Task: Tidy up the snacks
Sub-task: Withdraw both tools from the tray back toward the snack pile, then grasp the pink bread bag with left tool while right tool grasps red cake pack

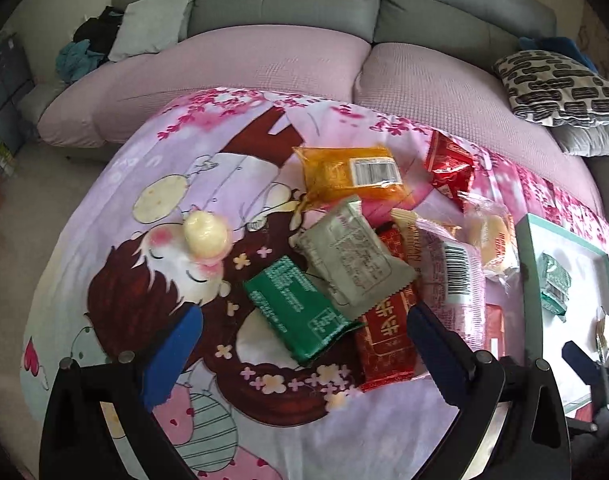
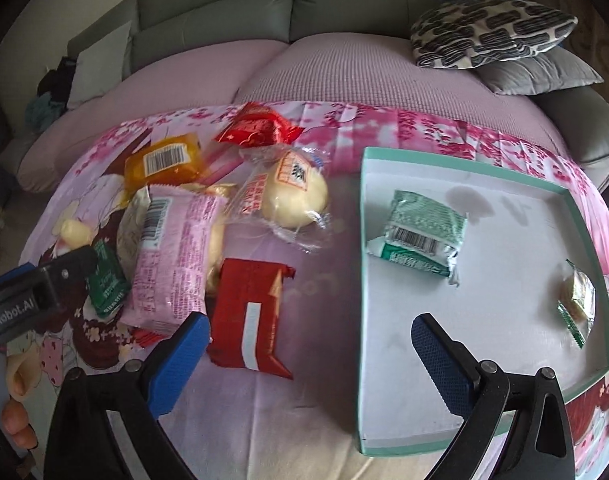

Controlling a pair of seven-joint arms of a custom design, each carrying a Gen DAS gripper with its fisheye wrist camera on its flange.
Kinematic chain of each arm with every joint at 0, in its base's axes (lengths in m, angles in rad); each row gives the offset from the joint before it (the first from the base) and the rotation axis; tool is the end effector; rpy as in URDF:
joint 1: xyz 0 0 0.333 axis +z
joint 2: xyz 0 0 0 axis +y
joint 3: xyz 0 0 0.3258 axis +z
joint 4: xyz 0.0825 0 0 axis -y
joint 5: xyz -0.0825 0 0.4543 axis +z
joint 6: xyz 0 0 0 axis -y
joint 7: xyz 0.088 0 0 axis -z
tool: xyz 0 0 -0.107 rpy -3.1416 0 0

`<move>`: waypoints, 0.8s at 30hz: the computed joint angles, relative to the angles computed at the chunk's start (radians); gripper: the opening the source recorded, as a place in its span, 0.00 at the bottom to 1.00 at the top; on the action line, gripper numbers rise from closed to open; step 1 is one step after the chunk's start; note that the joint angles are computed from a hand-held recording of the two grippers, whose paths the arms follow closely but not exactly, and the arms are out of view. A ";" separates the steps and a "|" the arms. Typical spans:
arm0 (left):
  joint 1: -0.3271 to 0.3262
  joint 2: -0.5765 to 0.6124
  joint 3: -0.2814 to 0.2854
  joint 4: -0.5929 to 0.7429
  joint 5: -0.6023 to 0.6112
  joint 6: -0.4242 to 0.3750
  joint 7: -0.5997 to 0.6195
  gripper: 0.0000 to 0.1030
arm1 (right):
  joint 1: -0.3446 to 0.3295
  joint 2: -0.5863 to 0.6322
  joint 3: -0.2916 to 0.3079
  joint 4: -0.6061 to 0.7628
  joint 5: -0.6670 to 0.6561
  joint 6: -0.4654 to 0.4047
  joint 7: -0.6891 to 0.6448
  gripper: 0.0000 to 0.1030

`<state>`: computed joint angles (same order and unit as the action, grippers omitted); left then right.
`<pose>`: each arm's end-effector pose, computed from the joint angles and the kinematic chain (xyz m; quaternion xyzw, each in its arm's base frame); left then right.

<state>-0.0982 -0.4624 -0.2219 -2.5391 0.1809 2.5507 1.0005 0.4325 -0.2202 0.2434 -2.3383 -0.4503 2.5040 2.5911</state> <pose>0.4682 -0.1584 0.4525 -0.7248 0.6409 -0.1728 0.1846 0.4355 0.3558 0.4325 -0.6737 0.6912 -0.1784 0.1909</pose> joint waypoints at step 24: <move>-0.054 0.064 0.009 0.033 -0.079 0.072 0.090 0.99 | 0.042 0.098 -0.018 0.068 -0.081 0.008 -0.027 0.69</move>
<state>-0.1526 -0.3985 -0.2132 -2.5059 0.1021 2.6231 1.0908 0.4748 -0.1227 0.2252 -2.2699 -0.5317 2.5120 2.5636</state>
